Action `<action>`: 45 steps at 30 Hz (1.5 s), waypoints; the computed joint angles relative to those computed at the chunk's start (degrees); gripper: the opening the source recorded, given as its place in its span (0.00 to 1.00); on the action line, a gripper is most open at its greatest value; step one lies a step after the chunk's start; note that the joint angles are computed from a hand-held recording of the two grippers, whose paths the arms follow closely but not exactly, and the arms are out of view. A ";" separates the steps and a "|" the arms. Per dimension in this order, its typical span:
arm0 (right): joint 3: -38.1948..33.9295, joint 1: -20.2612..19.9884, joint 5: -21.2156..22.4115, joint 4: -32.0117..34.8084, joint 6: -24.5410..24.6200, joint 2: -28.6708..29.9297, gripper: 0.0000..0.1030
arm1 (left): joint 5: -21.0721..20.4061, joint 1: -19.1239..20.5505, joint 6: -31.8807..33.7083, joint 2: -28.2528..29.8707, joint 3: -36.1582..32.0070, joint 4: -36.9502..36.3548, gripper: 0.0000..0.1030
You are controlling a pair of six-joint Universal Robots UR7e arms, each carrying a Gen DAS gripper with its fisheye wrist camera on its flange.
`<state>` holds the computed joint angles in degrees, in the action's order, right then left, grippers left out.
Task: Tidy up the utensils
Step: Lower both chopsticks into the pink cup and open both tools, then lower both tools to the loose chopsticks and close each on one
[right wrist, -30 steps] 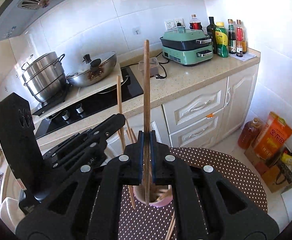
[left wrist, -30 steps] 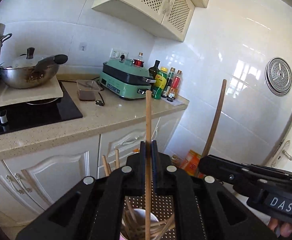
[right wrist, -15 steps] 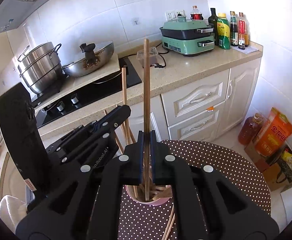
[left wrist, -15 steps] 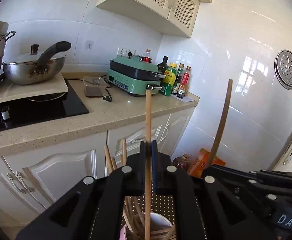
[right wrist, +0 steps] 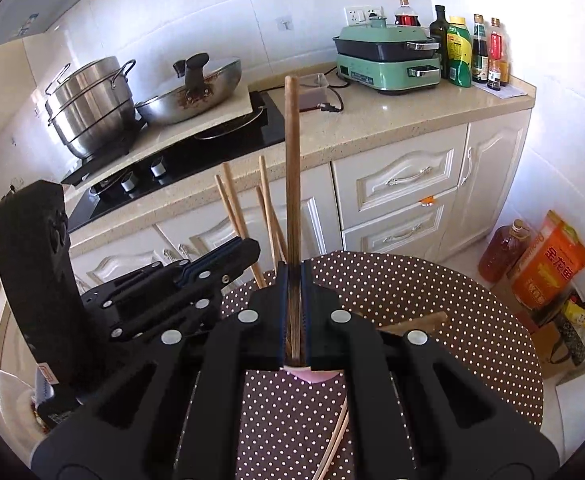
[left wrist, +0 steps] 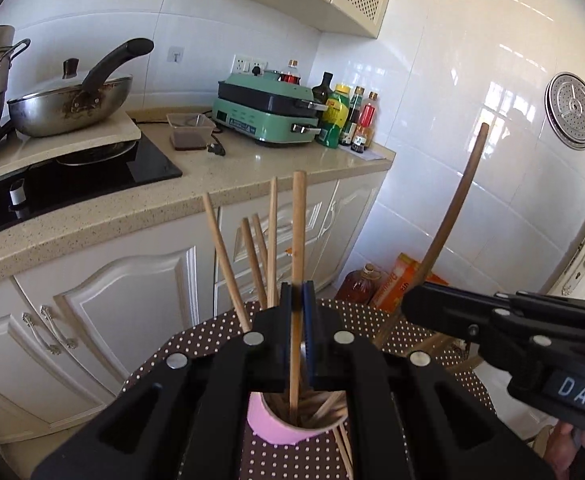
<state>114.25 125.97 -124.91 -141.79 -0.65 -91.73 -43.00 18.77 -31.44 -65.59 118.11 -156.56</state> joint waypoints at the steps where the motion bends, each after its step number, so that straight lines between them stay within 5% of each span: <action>1: 0.05 0.09 -0.07 0.21 0.09 -0.03 0.06 | -0.15 -0.19 -0.64 -0.46 0.24 0.89 0.06; 3: 0.24 0.38 -0.38 0.64 0.07 -0.06 0.06 | -0.50 -0.42 -1.77 -1.23 0.46 2.85 0.07; 6: 0.32 0.83 -0.95 1.46 -0.06 0.20 0.06 | -0.87 -1.09 -4.38 -2.55 0.73 6.89 0.31; 20: 1.95 1.88 -3.17 5.01 0.89 1.99 0.07 | 1.26 -4.00 -19.00 -8.97 0.67 28.64 0.34; 26: 1.68 2.14 -2.60 5.72 4.41 1.55 0.07 | 0.92 -4.57 -24.61 -9.88 -1.20 37.13 0.49; 37: -0.35 6.18 -3.42 9.17 9.06 -1.43 0.07 | -1.35 -5.93 -26.02 -11.31 -0.32 38.24 0.56; 45: 0.71 7.88 -6.95 15.78 14.61 -8.02 0.07 | -7.99 -6.67 -27.57 -11.28 3.45 34.82 0.56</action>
